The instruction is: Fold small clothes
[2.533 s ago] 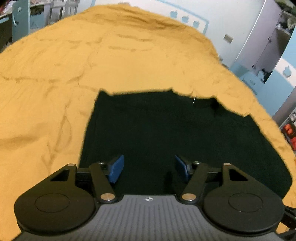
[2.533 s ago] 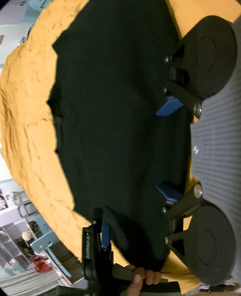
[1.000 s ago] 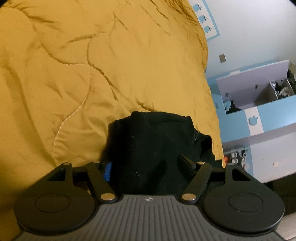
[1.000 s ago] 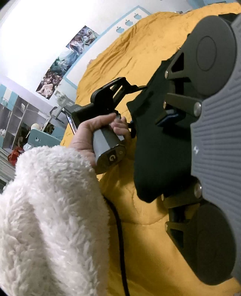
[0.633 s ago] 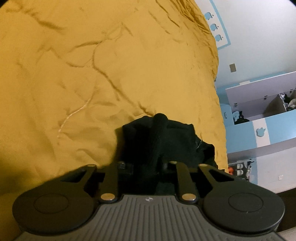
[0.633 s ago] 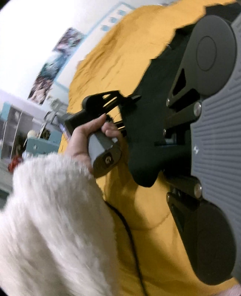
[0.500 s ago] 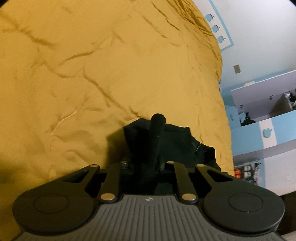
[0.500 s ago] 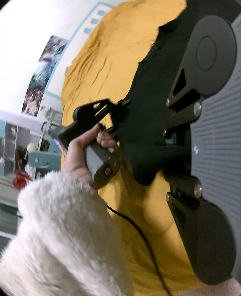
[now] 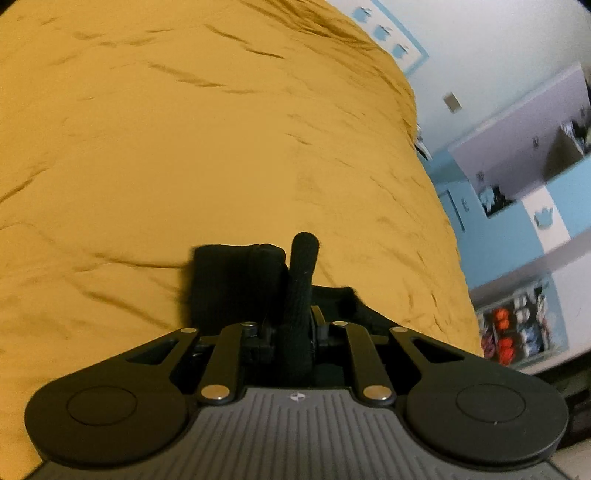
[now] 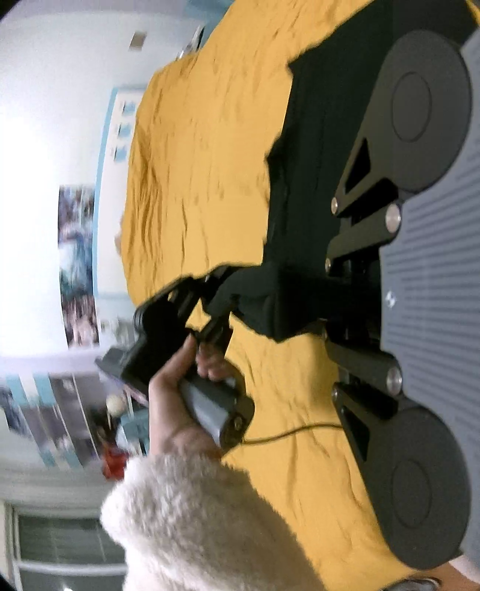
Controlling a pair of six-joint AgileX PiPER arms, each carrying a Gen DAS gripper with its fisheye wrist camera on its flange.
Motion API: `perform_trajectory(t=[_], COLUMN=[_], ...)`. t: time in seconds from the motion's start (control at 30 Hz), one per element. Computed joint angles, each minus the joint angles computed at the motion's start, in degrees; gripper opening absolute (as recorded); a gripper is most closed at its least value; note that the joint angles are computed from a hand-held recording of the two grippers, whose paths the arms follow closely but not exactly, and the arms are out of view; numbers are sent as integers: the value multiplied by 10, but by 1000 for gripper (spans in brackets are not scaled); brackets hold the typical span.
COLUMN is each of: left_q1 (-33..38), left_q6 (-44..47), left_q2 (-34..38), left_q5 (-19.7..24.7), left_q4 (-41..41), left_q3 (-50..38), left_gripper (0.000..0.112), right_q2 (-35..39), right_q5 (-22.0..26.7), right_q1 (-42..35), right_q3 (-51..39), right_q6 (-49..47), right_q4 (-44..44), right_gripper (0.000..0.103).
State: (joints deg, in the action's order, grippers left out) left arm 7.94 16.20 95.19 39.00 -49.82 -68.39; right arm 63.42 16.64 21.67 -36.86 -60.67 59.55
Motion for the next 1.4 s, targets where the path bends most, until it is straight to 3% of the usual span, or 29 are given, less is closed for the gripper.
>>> perform_trajectory(t=[0.13, 0.3, 0.57, 0.9, 1.07, 1.4], left_q1=[-96, -188, -279, -337, -351, -359], left_q6=[-122, -229, -336, -424, -447, -454], left_q2=[44, 130, 267, 400, 421, 476], left_q5=[-22, -27, 30, 156, 166, 232], left_q4=[105, 182, 273, 384, 400, 408], left_q3=[-83, -196, -383, -622, -651, -777], left_gripper=[17, 17, 17, 17, 17, 16], right_q2=[2, 34, 131, 235, 259, 260], right_q5=[125, 209, 301, 325, 339, 360], right_q1=[-178, -334, -523, -608, -628, -661], right_q3=[3, 4, -4, -38, -45, -44], right_q6=[-123, -190, -256, -273, -262, -213], right_q4=[113, 153, 173, 201, 198, 189], right_gripper=[0, 0, 0, 0, 0, 0])
